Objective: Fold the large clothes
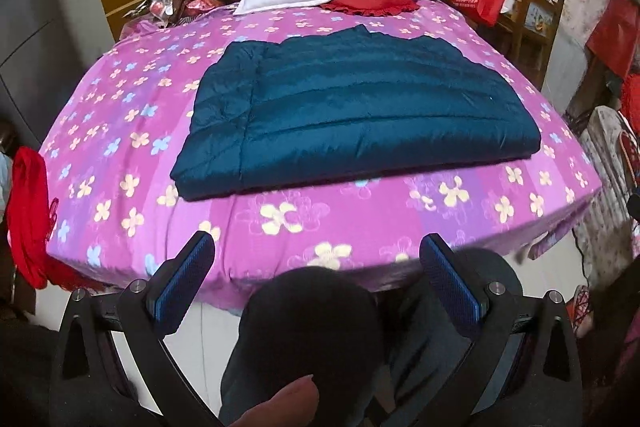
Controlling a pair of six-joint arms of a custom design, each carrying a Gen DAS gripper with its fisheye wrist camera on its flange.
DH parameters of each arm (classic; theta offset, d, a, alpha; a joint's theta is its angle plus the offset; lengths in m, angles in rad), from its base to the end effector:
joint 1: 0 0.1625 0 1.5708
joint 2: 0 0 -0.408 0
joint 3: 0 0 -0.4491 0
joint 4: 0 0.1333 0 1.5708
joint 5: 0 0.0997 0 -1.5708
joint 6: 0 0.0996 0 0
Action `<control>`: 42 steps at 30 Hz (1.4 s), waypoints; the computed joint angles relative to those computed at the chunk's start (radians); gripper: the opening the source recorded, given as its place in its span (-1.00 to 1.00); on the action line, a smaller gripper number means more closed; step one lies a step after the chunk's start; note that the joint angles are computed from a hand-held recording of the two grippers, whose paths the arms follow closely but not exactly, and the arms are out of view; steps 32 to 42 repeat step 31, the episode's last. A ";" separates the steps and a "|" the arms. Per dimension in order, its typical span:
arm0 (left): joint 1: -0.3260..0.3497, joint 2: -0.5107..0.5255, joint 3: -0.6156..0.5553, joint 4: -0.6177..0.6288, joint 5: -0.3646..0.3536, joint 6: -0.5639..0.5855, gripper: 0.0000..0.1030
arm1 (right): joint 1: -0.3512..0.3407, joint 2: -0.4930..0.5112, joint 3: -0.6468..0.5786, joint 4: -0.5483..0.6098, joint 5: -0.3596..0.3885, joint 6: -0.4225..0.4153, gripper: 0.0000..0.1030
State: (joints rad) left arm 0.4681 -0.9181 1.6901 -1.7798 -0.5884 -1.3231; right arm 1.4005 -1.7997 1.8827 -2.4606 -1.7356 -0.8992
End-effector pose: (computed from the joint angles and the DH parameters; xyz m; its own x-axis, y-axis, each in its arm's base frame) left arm -0.4597 -0.4746 0.0734 -0.6959 -0.1994 -0.6899 0.3264 0.7680 -0.5511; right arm 0.0314 -0.5076 0.5266 -0.6842 -0.3571 0.6359 -0.6724 0.6465 -0.3605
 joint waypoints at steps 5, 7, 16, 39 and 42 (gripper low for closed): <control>0.000 0.001 0.005 -0.010 -0.009 0.005 0.99 | 0.005 -0.019 0.027 -0.012 0.010 -0.015 0.71; 0.005 0.003 0.006 -0.023 -0.018 0.013 0.99 | 0.005 -0.021 0.031 -0.006 0.020 -0.011 0.71; 0.015 0.000 0.019 -0.066 -0.031 0.035 0.99 | 0.014 -0.003 0.032 -0.013 0.009 -0.005 0.71; 0.013 -0.002 0.033 -0.127 -0.032 0.082 0.99 | 0.022 0.005 0.030 -0.008 0.011 0.005 0.71; 0.013 -0.002 0.033 -0.127 -0.032 0.082 0.99 | 0.022 0.005 0.030 -0.008 0.011 0.005 0.71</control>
